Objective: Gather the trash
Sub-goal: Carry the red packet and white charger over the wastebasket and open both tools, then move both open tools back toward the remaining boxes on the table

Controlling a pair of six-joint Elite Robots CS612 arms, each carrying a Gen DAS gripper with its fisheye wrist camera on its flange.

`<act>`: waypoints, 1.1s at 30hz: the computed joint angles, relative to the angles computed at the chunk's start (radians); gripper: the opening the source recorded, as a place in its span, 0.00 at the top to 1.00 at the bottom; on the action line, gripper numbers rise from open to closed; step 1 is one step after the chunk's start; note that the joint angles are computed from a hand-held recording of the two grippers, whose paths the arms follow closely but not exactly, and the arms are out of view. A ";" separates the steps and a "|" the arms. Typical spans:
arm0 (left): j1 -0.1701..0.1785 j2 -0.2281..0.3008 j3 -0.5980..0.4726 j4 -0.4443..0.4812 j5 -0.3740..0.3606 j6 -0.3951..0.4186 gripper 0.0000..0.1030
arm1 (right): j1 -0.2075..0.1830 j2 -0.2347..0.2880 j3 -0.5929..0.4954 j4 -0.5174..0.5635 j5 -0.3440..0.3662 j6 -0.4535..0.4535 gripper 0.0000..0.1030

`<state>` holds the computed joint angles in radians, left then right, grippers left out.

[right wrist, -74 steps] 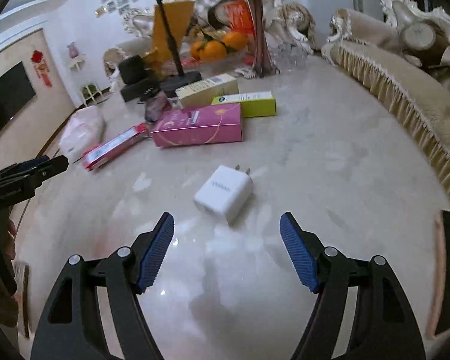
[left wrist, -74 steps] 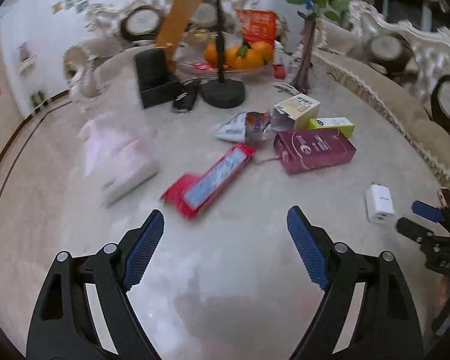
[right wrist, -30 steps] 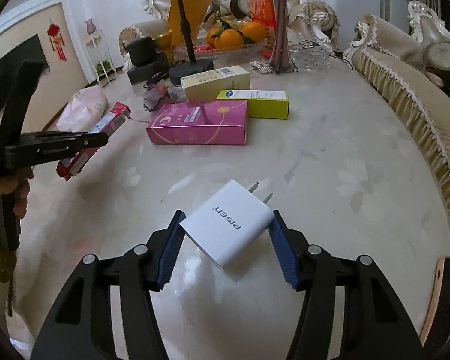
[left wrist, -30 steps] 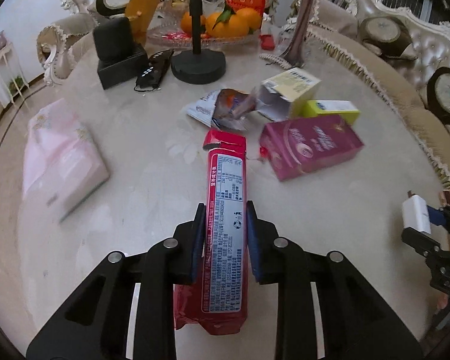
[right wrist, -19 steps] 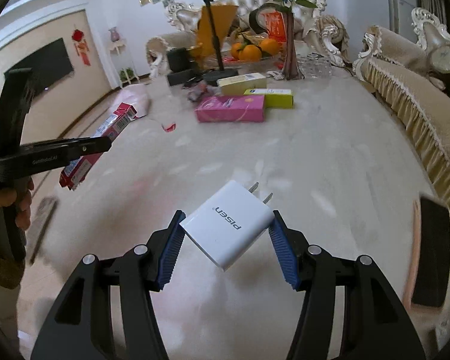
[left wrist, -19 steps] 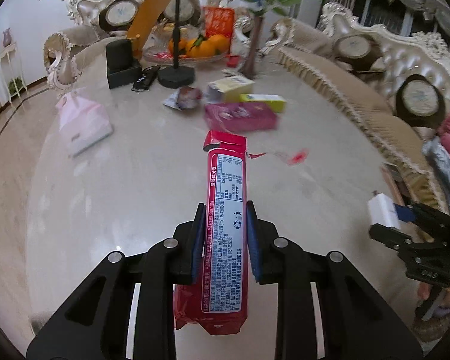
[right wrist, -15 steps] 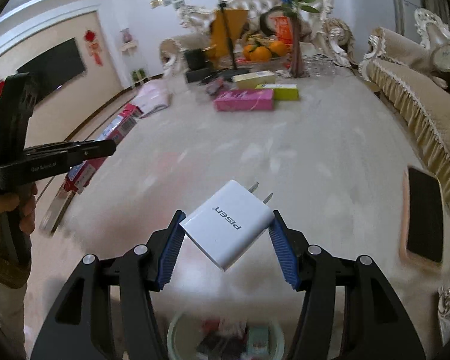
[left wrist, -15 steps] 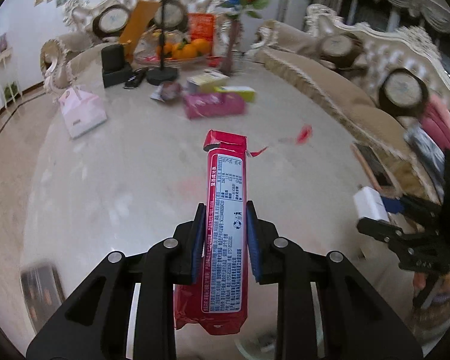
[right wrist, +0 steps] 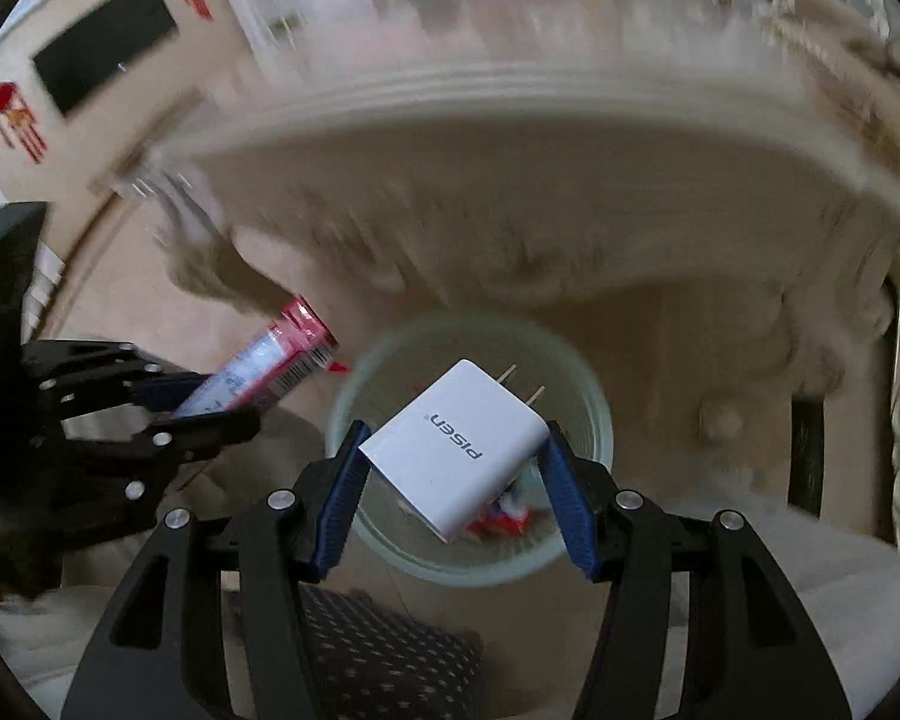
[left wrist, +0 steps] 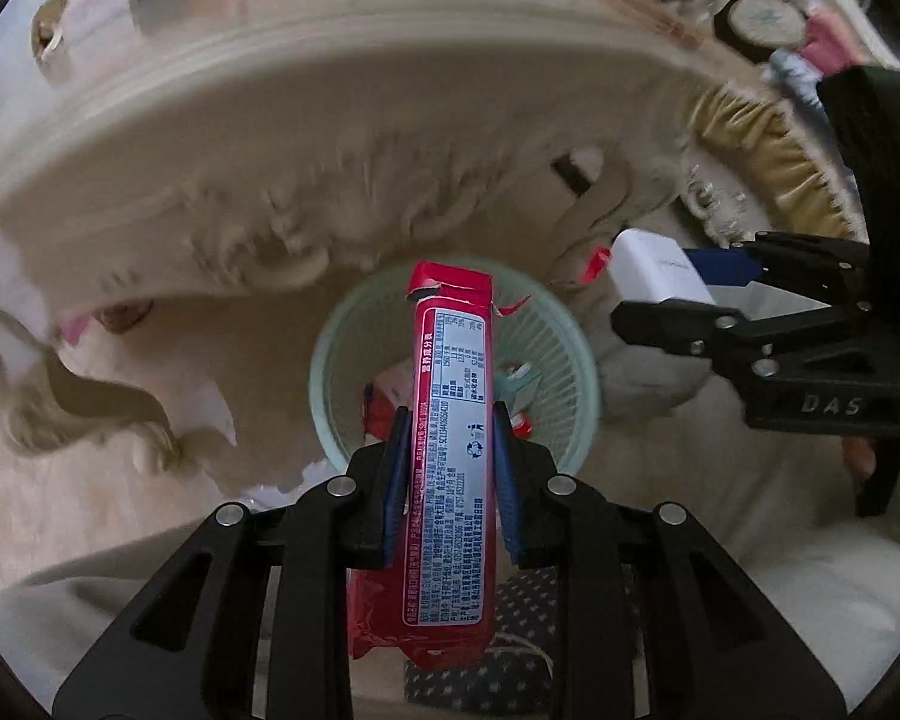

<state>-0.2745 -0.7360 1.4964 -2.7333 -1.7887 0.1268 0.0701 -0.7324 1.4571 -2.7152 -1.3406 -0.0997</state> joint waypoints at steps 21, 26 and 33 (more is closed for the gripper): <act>0.009 0.026 -0.018 -0.041 0.010 -0.107 0.19 | -0.005 0.003 0.009 -0.045 -0.001 0.005 0.35; 0.022 -0.016 -0.004 -0.086 -0.001 -0.110 0.19 | -0.016 -0.024 0.021 -0.117 0.040 0.012 0.35; 0.034 -0.038 -0.058 -0.112 0.011 -0.123 0.19 | -0.032 -0.026 -0.023 -0.214 0.053 0.014 0.35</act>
